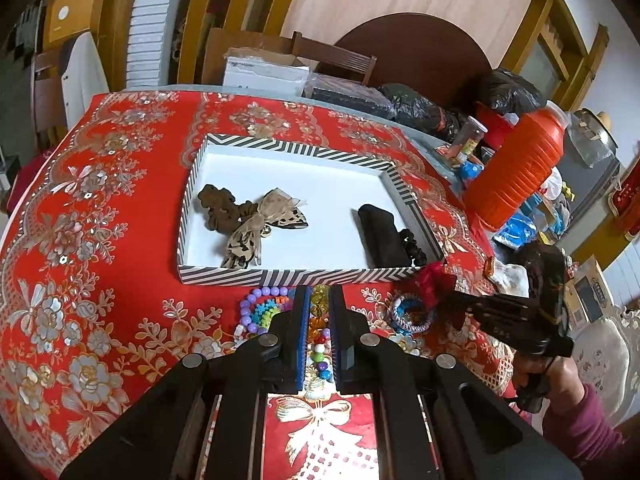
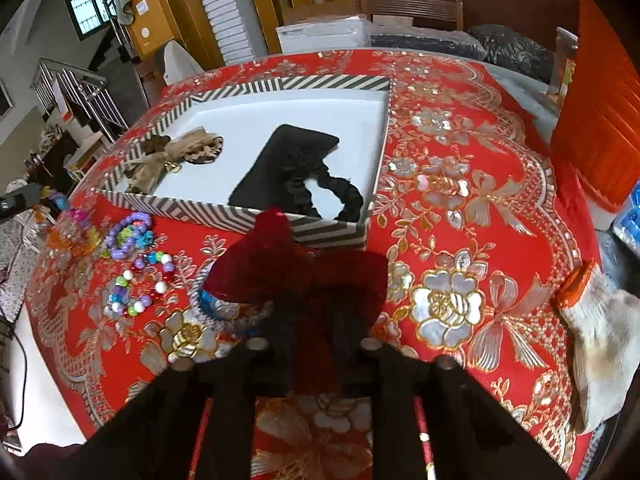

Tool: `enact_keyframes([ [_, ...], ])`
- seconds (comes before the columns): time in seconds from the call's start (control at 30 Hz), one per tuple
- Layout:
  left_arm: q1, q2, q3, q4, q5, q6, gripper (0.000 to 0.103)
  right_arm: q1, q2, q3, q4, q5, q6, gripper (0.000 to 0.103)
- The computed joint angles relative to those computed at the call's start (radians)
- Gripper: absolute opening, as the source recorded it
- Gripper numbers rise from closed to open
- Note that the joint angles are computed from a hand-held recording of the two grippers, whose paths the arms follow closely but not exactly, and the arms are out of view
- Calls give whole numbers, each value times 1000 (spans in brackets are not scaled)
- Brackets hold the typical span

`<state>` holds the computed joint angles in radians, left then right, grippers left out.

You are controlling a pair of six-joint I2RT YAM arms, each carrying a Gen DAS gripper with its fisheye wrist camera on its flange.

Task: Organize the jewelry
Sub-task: 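Grasp the red satin bow with the right tool while left holds the bracelet, then lower the bracelet into the tray with left tool while right drops the red bow inside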

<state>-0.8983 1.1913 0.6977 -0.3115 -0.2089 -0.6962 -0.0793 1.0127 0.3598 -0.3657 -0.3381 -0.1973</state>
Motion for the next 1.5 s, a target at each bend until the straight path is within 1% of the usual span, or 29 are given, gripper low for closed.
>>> enact_keyframes([
  [0.07, -3, -4, 7, -4, -5, -2, 3, -34, -81, -5, -38, -16, 1, 1],
  [0.17, -11, -4, 29, -21, -18, 9, 3, -127, -172, 17, -131, -104, -17, 1],
  [0.2, -14, -4, 39, -27, -23, 12, 3, -147, -200, 25, -160, -117, -26, 1],
  [0.3, -19, -6, 60, -38, -34, 16, 3, -163, -247, 46, -215, -120, -51, 1],
  [0.37, -31, -10, 71, -44, -49, 16, 3, -130, -241, 51, -216, -85, -60, 1],
  [0.4, -36, -11, 75, -46, -55, 15, 3, -102, -233, 49, -205, -55, -64, 6],
  [0.43, -42, -11, 78, -51, -60, 15, 3, -52, -209, 46, -180, 3, -62, 25],
  [0.47, -46, -11, 80, -55, -64, 15, 3, -34, -199, 39, -165, 25, -69, 39],
  [0.5, -47, -11, 81, -59, -65, 14, 3, -12, -183, 30, -137, 41, -78, 57],
  [0.57, -48, -11, 80, -65, -65, 9, 3, -3, -145, 16, -95, 36, -107, 57],
  [0.63, -45, -12, 77, -68, -60, 2, 3, 18, -71, 12, -48, 49, -131, 57],
  [0.67, -44, -13, 75, -67, -59, 0, 3, 31, -23, 8, -16, 74, -137, 56],
  [0.7, -45, -13, 74, -67, -61, -2, 3, 32, 23, 4, 12, 84, -144, 43],
  [0.73, -46, -11, 76, -67, -62, -3, 3, 26, 46, -2, 28, 80, -143, 19],
  [0.77, -46, -8, 80, -70, -62, -1, 3, 2, 47, -13, 40, 61, -136, 19],
  [0.8, -46, -5, 85, -72, -63, 2, 3, -40, 22, -22, 31, 17, -133, 16],
  [0.83, -45, -1, 90, -74, -64, 7, 3, -73, 4, -25, 15, -21, -134, 6],
  [0.87, -44, 5, 100, -78, -64, 12, 3, -115, -32, -27, -12, -66, -138, 4],
  [0.97, -38, 14, 127, -84, -62, 27, 3, -218, -127, -12, -105, -146, -151, 4],
  [1.0, -35, 14, 133, -84, -61, 33, 3, -259, -151, 2, -146, -187, -162, 4],
  [1.17, -4, 52, 194, -81, -43, 65, 3, -277, -227, 47, -225, -224, -134, 4],
  [1.3, 27, 107, 249, -80, -33, 96, 3, -201, -247, 75, -209, -198, -50, 4],
  [1.5, 92, 214, 313, -52, -27, 135, 3, -42, -178, 113, -116, -95, 85, 4],
])
